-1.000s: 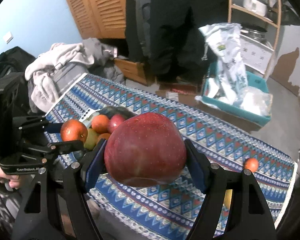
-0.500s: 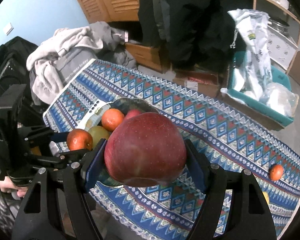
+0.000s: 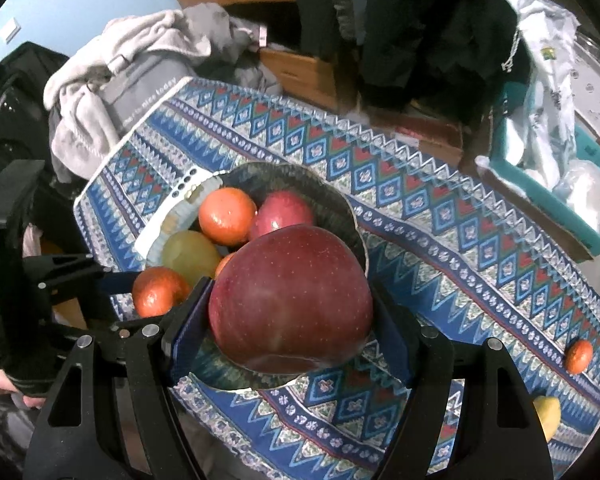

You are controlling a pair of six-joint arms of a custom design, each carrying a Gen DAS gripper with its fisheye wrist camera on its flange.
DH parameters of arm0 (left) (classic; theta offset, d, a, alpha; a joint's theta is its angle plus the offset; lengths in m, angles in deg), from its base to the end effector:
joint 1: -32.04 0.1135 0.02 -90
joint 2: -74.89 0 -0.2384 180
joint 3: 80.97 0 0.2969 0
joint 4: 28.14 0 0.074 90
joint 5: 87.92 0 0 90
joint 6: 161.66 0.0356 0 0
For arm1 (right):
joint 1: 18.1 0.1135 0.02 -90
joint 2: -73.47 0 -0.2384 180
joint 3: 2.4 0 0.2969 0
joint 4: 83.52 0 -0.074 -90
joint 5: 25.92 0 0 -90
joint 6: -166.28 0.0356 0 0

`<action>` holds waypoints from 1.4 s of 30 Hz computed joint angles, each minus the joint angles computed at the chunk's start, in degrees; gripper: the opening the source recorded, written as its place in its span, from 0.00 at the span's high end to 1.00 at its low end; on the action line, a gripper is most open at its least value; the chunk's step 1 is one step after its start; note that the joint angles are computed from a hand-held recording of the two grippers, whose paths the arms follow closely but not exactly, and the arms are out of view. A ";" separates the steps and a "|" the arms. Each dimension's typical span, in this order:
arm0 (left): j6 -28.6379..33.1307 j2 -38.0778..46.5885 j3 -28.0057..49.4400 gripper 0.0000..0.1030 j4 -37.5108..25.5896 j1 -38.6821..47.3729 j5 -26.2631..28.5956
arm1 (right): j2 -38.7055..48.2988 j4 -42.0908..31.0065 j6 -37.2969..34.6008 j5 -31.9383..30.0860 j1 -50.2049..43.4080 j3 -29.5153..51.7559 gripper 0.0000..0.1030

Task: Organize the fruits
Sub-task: 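Lower the small orange and red apple into the bowl and open both grippers, then withdraw both tools toward the last small orange and yellow pear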

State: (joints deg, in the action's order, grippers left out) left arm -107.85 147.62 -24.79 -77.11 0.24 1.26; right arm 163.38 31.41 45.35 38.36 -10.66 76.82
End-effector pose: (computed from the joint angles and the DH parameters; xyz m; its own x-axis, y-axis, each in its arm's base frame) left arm 0.2376 -0.1467 0.1568 -0.9324 -0.1166 -0.3421 -0.0355 0.9715 -0.2342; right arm 0.3326 0.0590 0.1940 -0.7101 -0.5597 -0.4272 -0.6849 0.6899 0.2344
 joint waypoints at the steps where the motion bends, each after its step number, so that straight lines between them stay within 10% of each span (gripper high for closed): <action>1: -0.05 0.21 -0.20 0.55 0.25 0.15 0.28 | 0.49 0.39 0.17 0.28 0.32 -0.14 0.27; 26: -1.15 11.30 0.66 0.54 2.93 2.41 3.97 | 7.88 6.73 0.82 8.01 4.82 -2.37 0.26; 42: -1.65 3.90 0.56 0.35 -0.72 1.19 0.52 | 2.20 5.12 2.67 4.83 2.72 -1.91 0.26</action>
State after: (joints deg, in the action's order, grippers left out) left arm -109.51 151.53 -24.23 -77.84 1.43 1.77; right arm 165.58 36.53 48.03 43.19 -7.94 74.90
